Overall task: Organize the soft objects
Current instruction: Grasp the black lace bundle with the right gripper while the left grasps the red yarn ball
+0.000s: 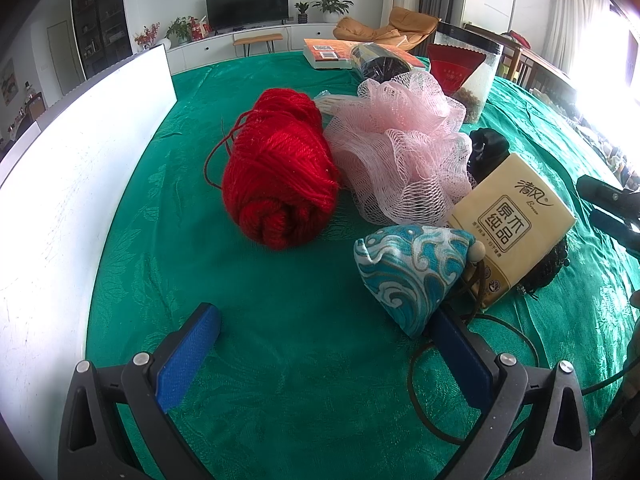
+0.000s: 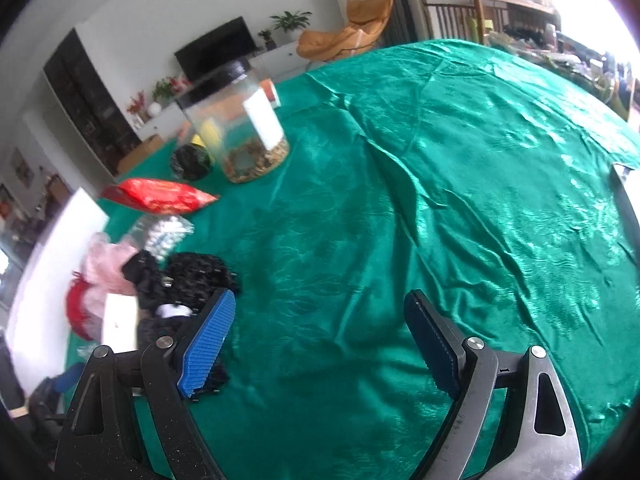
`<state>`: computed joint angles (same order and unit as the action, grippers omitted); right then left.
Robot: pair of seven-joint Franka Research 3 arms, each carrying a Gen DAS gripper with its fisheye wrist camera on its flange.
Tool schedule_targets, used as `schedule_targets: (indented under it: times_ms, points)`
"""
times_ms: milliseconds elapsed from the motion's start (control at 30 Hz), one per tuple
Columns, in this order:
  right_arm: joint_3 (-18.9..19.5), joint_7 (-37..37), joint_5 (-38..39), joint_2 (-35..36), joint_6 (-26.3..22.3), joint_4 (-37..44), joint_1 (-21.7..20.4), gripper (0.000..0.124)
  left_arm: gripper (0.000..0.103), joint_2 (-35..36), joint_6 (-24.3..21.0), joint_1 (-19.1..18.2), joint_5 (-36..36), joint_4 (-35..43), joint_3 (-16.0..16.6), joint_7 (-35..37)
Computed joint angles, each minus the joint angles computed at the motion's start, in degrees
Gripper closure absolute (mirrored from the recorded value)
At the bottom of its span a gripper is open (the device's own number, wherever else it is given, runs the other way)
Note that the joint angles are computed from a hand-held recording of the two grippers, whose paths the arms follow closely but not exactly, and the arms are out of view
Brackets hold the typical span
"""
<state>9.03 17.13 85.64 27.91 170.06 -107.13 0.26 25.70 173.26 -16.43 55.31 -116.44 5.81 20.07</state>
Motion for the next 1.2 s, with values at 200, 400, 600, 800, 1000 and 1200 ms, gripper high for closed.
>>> schedule_targets:
  times_ms: [200, 400, 600, 800, 1000, 1200]
  points:
    - [-0.41, -8.72, 1.82, -1.96, -5.12, -1.78, 1.75, 0.036, 0.000, -3.42, 7.40, 3.59, -6.69, -6.07, -1.63, 4.77]
    - [0.19, -2.86, -7.69, -0.94, -5.09, -2.08, 2.36, 0.037, 0.000, -6.03, 10.18, -1.97, -9.03, -9.57, 4.74, 4.80]
    - [1.36, -10.67, -8.87, -2.38, -7.21, -4.27, 3.34, 0.038, 0.000, -6.76, 12.15, -5.56, -11.76, -10.49, 7.81, 7.01]
    - [2.96, -9.22, -12.60, -1.62, -2.74, -4.44, 3.16, 0.086, 0.000, -6.94, 9.73, 3.77, -19.84, -9.87, -3.21, 15.86]
    - [3.18, -17.30, 7.33, -0.37, 7.82, -0.35, 1.68, 0.086, 0.000, -4.18, 6.07, 22.82, -33.29, -3.87, -22.28, 26.55]
    - [-0.33, -7.51, 6.11, -0.33, 3.39, 0.04, 1.40, 0.086, 0.009, 4.41, -5.61, 24.98, -41.18, 8.84, -24.35, 33.24]
